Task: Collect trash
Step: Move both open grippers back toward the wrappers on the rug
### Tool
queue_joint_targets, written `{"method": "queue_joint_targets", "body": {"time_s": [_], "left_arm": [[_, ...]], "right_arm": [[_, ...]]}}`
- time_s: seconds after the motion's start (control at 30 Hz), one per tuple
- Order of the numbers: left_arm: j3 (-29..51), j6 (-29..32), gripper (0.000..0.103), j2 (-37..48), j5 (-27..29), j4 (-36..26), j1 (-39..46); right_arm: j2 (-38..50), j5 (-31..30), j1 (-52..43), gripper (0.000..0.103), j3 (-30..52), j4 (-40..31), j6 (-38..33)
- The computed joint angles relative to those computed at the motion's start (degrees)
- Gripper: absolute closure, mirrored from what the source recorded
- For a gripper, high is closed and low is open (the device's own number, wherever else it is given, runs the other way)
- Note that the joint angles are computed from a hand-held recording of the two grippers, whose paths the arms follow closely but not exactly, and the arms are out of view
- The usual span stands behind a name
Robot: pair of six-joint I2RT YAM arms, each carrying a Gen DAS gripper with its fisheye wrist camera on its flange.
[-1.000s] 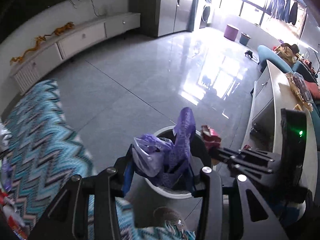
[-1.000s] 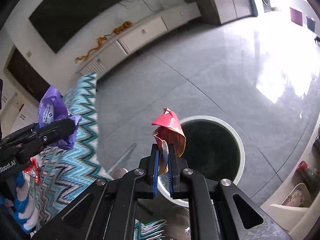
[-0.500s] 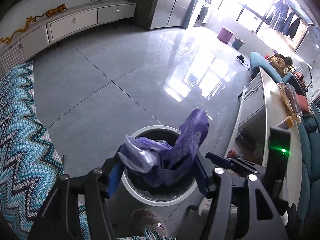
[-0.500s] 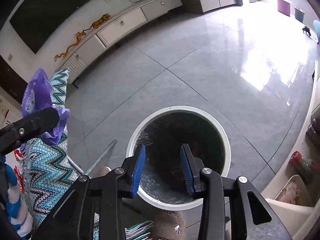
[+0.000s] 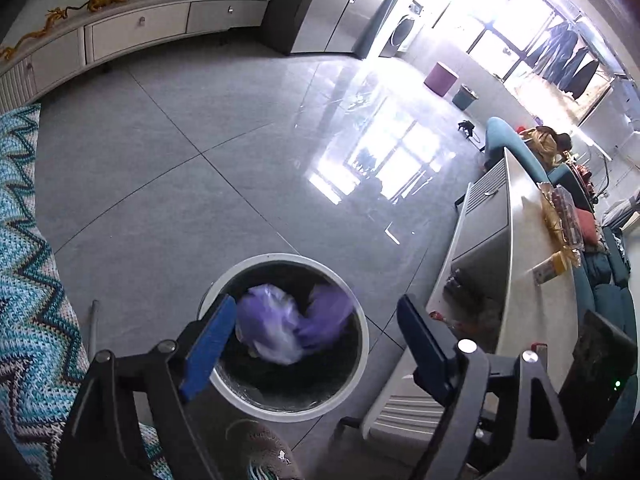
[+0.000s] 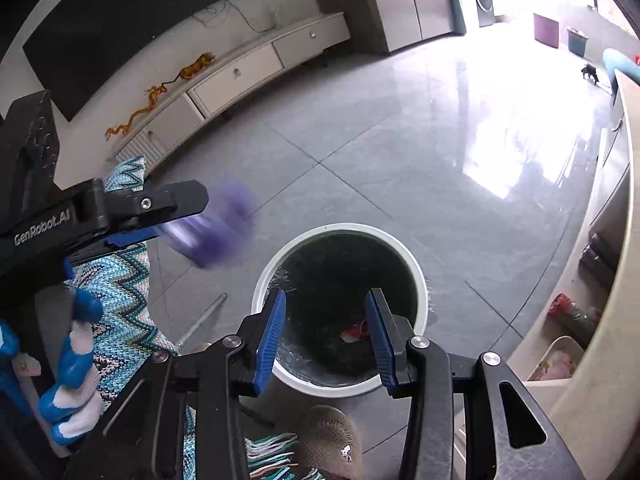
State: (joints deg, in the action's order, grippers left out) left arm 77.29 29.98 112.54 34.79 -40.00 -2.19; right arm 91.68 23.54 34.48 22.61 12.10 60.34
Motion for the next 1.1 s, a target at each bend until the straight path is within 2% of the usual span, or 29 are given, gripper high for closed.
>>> {"method": "queue_joint_targets", "body": {"time_s": [0.13,0.2,0.43,0.53,0.67,0.8,0.9,1.1], "left_arm": [[-1.6,0.8,0.021,-2.6,0.6,0.8,0.7],[-3.6,0.9,0.021,-5.5,0.7,2.3,1.5],[-14.5,4.2,0.021,-21.1,1.1,10.3,10.7],[-15.8,7.6,0.021,-24.9,1.9,9.7,15.9],[-14.9,12.5,0.021,-27.8,4.0,5.8,22.6],[-11.7,17.6,0.021,-27.6,8.0,1.5,31.1],[-5.9,22.7,0.021,-23.9,11.7,-3.6,39.6],[14.5,27.9,0.021,-9.1,17.0,-13.4,54.6]], "right_arm": [[-2.8,2.7,2.4,0.060,0.8,-4.2,1.4],[-3.7,3.8,3.5,0.057,1.8,-6.3,1.4],[-8.2,9.8,10.2,0.051,6.8,-15.2,2.3],[-9.1,12.4,13.8,0.051,9.0,-17.9,3.6],[-8.1,15.6,18.9,0.050,14.0,-22.4,4.9],[-7.2,19.2,23.6,0.050,19.9,-28.0,5.2],[-6.3,22.0,26.8,0.050,24.8,-32.3,5.4],[-2.9,26.1,32.1,0.050,36.2,-38.1,2.3]]}}
